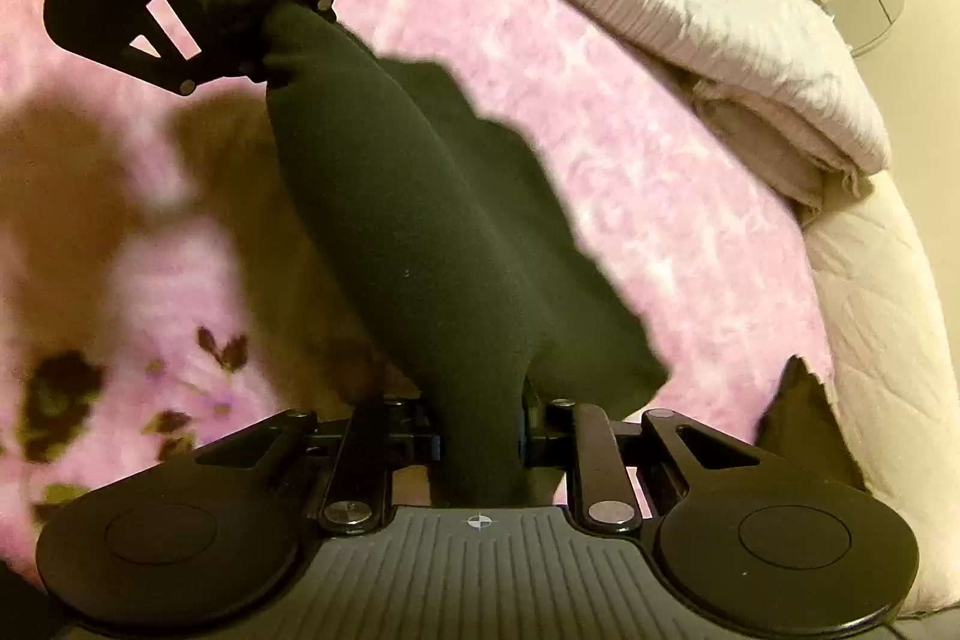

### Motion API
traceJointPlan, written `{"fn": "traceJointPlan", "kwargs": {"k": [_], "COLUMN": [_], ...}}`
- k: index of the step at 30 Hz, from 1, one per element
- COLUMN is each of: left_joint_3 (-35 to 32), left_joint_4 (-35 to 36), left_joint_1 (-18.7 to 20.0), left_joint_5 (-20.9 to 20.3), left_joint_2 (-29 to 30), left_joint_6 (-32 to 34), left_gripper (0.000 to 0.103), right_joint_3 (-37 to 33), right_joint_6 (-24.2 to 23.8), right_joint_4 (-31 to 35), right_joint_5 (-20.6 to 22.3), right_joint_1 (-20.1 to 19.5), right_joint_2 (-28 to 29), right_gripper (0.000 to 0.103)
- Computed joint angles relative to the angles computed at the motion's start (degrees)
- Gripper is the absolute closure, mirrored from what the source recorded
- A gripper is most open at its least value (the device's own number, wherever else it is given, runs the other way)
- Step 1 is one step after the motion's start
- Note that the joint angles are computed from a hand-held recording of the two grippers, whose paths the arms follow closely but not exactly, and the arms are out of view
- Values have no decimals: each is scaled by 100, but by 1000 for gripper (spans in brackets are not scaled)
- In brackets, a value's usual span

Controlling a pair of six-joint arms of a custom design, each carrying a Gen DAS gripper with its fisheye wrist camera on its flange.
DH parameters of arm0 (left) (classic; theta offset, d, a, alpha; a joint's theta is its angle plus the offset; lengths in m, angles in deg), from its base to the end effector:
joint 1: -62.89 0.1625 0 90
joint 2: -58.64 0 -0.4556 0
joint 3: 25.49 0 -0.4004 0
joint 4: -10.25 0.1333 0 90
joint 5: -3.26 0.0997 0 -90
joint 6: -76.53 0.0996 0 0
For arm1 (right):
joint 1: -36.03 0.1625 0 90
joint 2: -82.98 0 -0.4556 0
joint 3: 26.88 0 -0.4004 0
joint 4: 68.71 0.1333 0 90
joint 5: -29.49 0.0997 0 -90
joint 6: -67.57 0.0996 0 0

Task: Fold clothes
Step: 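Lift the folded shirt with both grippers and carry it toward the pillows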

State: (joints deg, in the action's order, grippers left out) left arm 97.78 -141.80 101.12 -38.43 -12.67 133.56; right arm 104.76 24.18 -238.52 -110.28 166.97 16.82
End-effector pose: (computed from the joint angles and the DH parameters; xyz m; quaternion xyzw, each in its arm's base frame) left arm -0.2662 -0.4741 0.2310 0.7181 0.5584 -0.0614 0.4109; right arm 0.3465 -0.3121 0.1773 0.5653 -0.7024 0.1042 0.4198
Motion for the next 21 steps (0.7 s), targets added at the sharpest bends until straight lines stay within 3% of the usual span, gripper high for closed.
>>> {"fn": "traceJointPlan", "kwargs": {"k": [6, 10, 12, 14, 16, 21], "left_joint_3": [-653, -1344, -1733, -2130, -2597, -4202], "left_joint_4": [950, 1118, 1060, 896, 646, 247], "left_joint_1": [-363, -514, -533, -527, -504, -382], "left_joint_5": [-231, -376, -427, -468, -495, -354], "left_joint_2": [-58, 407, 727, 1103, 1586, 3097], "left_joint_6": [-415, -393, -339, -185, 37, 341], "left_gripper": [87, 87, 87, 87, 87, 87], "right_joint_3": [-663, -1021, -1178, -1294, -1392, -1960], "right_joint_6": [1039, 1529, 1536, 1181, 470, -1963], "right_joint_4": [2150, 3033, 3285, 3202, 2814, 1593], "right_joint_5": [-99, -242, -269, -279, -246, 467], "right_joint_1": [435, 486, 385, 188, -138, -1476], "right_joint_2": [-860, -1304, -1528, -1708, -1879, -2073], "right_gripper": [84, 84, 84, 84, 84, 84]}}
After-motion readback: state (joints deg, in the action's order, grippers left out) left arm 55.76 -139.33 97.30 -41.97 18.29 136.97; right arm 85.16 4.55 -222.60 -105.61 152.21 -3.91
